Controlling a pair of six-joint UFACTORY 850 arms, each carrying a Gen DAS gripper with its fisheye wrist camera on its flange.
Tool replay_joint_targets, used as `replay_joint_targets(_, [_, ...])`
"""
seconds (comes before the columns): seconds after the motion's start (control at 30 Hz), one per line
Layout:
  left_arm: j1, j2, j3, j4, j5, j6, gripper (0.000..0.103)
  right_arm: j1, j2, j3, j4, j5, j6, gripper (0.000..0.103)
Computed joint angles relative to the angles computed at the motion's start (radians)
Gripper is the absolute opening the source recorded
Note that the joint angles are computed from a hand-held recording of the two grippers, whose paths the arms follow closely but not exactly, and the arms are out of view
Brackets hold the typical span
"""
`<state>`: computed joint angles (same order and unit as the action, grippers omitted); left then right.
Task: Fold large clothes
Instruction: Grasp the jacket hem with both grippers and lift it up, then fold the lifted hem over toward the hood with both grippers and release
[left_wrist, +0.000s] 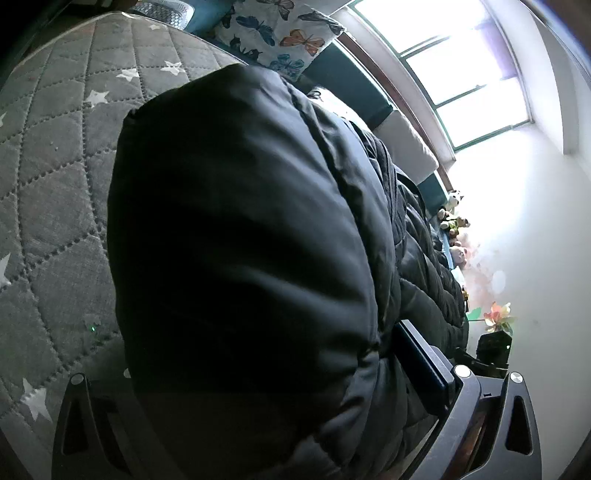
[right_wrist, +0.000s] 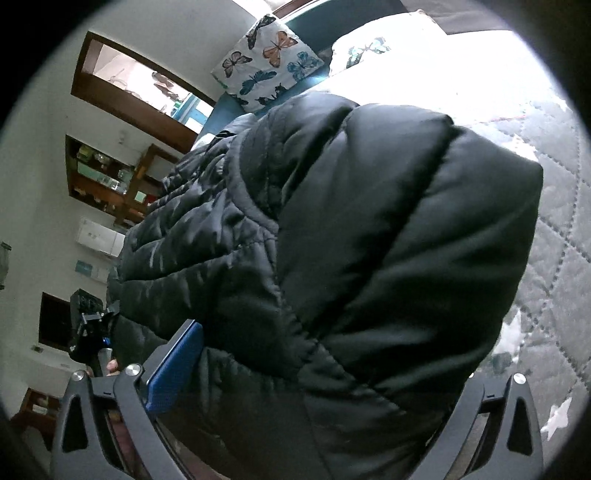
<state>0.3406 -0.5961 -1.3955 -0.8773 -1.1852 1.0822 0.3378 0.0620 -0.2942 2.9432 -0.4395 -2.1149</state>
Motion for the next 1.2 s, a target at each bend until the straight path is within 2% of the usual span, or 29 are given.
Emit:
replay_joint_targets(0.13, [-0.001, -0.016, -0.019, 0.000, -0.023, -0.007, 0.103, 0.030, 0.019, -0.001, 0.033, 0.019, -0.038, 0.103])
replay_joint_targets(0.27, [-0.005, -0.031, -0.032, 0.001, -0.039, 0.003, 0.103, 0.012, 0.050, 0.022, -0.122, -0.027, 0.078, 0.103])
replay_joint_targets(0.4, [-0.012, -0.051, -0.059, 0.016, -0.055, 0.001, 0.103, -0.031, 0.018, 0.018, -0.261, -0.046, 0.169, 0.103])
replay_joint_targets(0.53, [-0.019, -0.065, -0.078, 0.024, -0.065, -0.012, 0.103, -0.099, -0.019, 0.033, -0.364, -0.166, 0.225, 0.103])
replay_joint_targets(0.6, [-0.024, -0.056, -0.067, 0.021, -0.045, 0.001, 0.103, -0.107, -0.023, 0.038, -0.360, -0.191, 0.219, 0.103])
replay_joint_targets(0.77, [-0.031, -0.027, -0.037, 0.020, -0.037, 0.009, 0.103, -0.050, 0.007, 0.030, -0.298, -0.103, 0.174, 0.103])
replay_joint_targets(0.83, [-0.020, -0.004, -0.016, 0.025, -0.038, 0.037, 0.098, -0.038, 0.037, 0.042, -0.316, -0.086, 0.184, 0.103])
replay_joint_targets(1.0, [-0.014, -0.024, -0.025, 0.015, -0.043, 0.079, 0.095, -0.076, 0.037, 0.073, -0.413, -0.148, 0.263, 0.103])
replay_joint_targets(1.07, [-0.019, -0.024, -0.023, 0.007, -0.025, 0.094, 0.095, -0.104, 0.015, 0.080, -0.417, -0.218, 0.268, 0.103])
replay_joint_targets(1.13, [-0.017, -0.008, -0.003, -0.002, -0.006, 0.096, 0.094, -0.113, 0.000, 0.077, -0.391, -0.251, 0.271, 0.103])
replay_joint_targets(1.2, [-0.020, 0.059, 0.063, -0.016, 0.068, 0.108, 0.087, -0.083, 0.016, 0.064, -0.346, -0.197, 0.281, 0.101])
